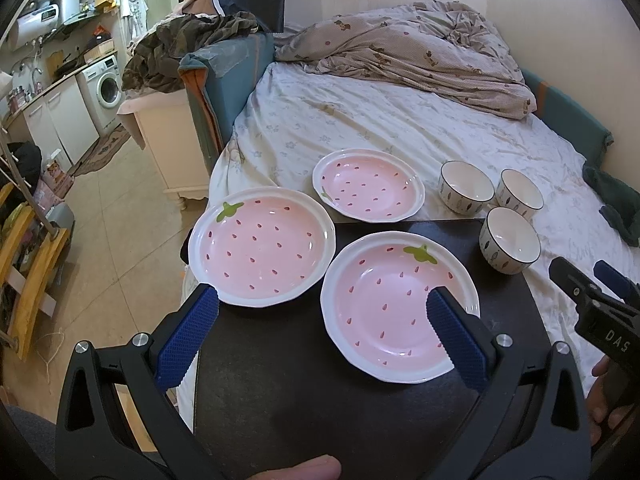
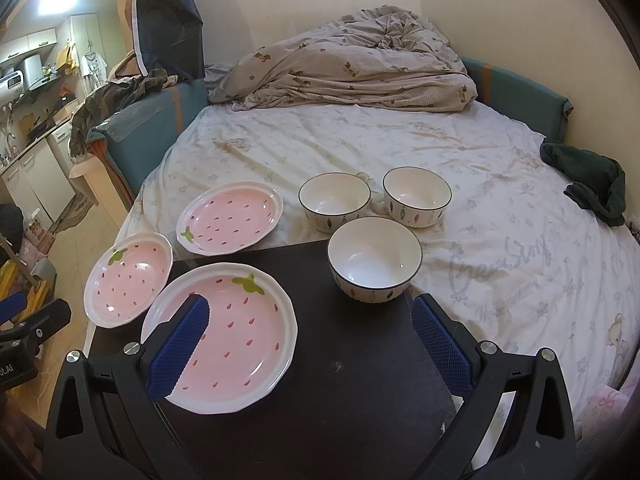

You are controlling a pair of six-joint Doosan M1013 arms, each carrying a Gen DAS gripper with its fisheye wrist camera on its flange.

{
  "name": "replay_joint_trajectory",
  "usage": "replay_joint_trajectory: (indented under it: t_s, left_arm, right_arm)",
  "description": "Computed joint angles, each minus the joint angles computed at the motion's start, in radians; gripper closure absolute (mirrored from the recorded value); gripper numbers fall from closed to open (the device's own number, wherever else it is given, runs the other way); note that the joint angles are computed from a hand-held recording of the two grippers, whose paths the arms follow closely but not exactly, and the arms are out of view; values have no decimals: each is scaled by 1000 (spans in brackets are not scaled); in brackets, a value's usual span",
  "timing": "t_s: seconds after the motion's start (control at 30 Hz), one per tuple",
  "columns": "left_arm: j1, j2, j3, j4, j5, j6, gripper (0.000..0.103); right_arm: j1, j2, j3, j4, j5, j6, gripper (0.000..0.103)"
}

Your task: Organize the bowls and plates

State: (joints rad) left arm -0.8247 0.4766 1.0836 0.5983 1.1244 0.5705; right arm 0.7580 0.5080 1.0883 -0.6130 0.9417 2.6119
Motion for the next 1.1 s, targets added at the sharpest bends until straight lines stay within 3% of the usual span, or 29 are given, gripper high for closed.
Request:
replay_joint_trajectory:
  t_s: [0.23, 0.4, 0.63, 0.83, 1.1]
  left_arm:
    - [1, -2, 5, -8, -6, -5, 0]
    - [23, -1, -17, -81, -15, 57, 0]
    - [82, 22, -87, -133, 58, 108, 0]
    - [147, 17, -90, -295, 25, 180, 0]
    - [213, 17, -66, -388, 18, 177, 0]
  right_arm:
    - [-5, -2, 3, 19, -5, 4, 0]
    - [-6, -1, -5, 19, -5, -4, 0]
    - [-28, 22, -74, 161, 2, -119, 0]
    - [-49, 66, -161, 314, 35, -206, 0]
    - [-69, 148, -298, 501, 69, -326, 3]
